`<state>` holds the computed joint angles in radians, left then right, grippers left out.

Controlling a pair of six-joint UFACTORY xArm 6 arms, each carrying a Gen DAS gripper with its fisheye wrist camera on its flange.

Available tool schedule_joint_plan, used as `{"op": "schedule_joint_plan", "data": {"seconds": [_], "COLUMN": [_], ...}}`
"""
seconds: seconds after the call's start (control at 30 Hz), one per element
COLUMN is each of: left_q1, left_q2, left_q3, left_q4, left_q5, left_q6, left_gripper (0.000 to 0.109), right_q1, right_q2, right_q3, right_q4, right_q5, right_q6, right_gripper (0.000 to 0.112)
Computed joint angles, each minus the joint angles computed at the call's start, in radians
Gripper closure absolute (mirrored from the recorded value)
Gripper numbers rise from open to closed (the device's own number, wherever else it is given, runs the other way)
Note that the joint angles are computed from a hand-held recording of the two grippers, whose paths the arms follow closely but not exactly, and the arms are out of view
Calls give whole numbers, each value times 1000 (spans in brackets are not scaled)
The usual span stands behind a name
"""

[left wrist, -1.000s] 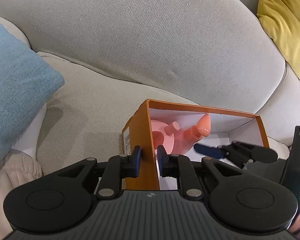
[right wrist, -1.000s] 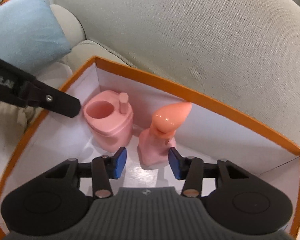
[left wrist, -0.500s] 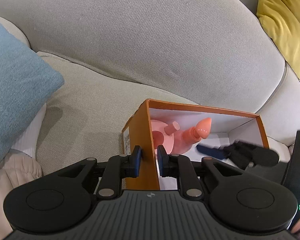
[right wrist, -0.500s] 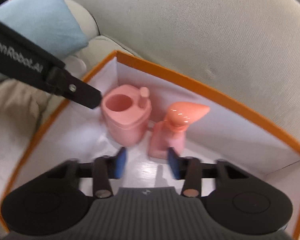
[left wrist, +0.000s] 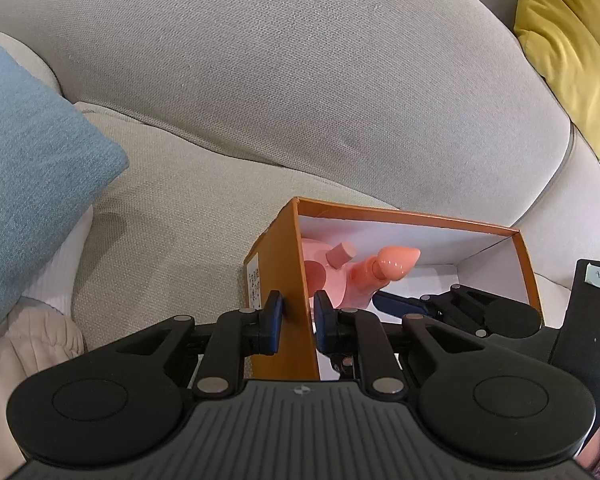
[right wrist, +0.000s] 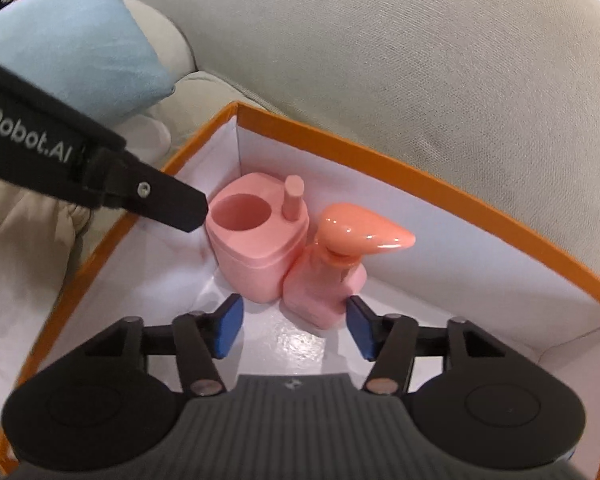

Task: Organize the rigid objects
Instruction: 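Withdraw both open tools up out of the orange box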

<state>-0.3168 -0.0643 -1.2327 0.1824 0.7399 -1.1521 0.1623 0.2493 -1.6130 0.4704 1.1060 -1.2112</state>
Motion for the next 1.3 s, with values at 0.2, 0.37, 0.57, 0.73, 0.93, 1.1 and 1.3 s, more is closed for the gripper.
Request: {"op": "schedule_joint_plan", "data": {"seconds": [0.2, 0.37, 0.57, 0.73, 0.93, 1.1, 1.3], "left_q1": [-1, -8, -52, -155, -300, -385, -435], "left_q2": [8, 10, -1, -30, -48, -65, -49], "left_q3": [-11, -15, -24, -41, -40, 9, 39], "left_q4": [5, 16, 175, 520, 728, 723, 647], "left_q5": [8, 16, 59, 114, 175, 157, 68], "left_q6": [-2, -13, -106, -326, -457, -516, -499], "left_gripper": [90, 90, 90, 90, 90, 90, 90], "right_q1": [6, 15, -10, -85, -224, -290, -317], "right_q2": [-17, -31, -7, -127, -262, -366, -451], "right_q3": [29, 45, -15, 87, 190, 333, 523], "right_q4": [-29, -37, -16, 126, 310, 420, 469], "right_q5": [-63, -101, -62, -59, -18, -56, -127], "right_q6": [119, 167, 147, 70, -31, -112, -141], "right_gripper": [57, 77, 76, 75, 75, 74, 74]}}
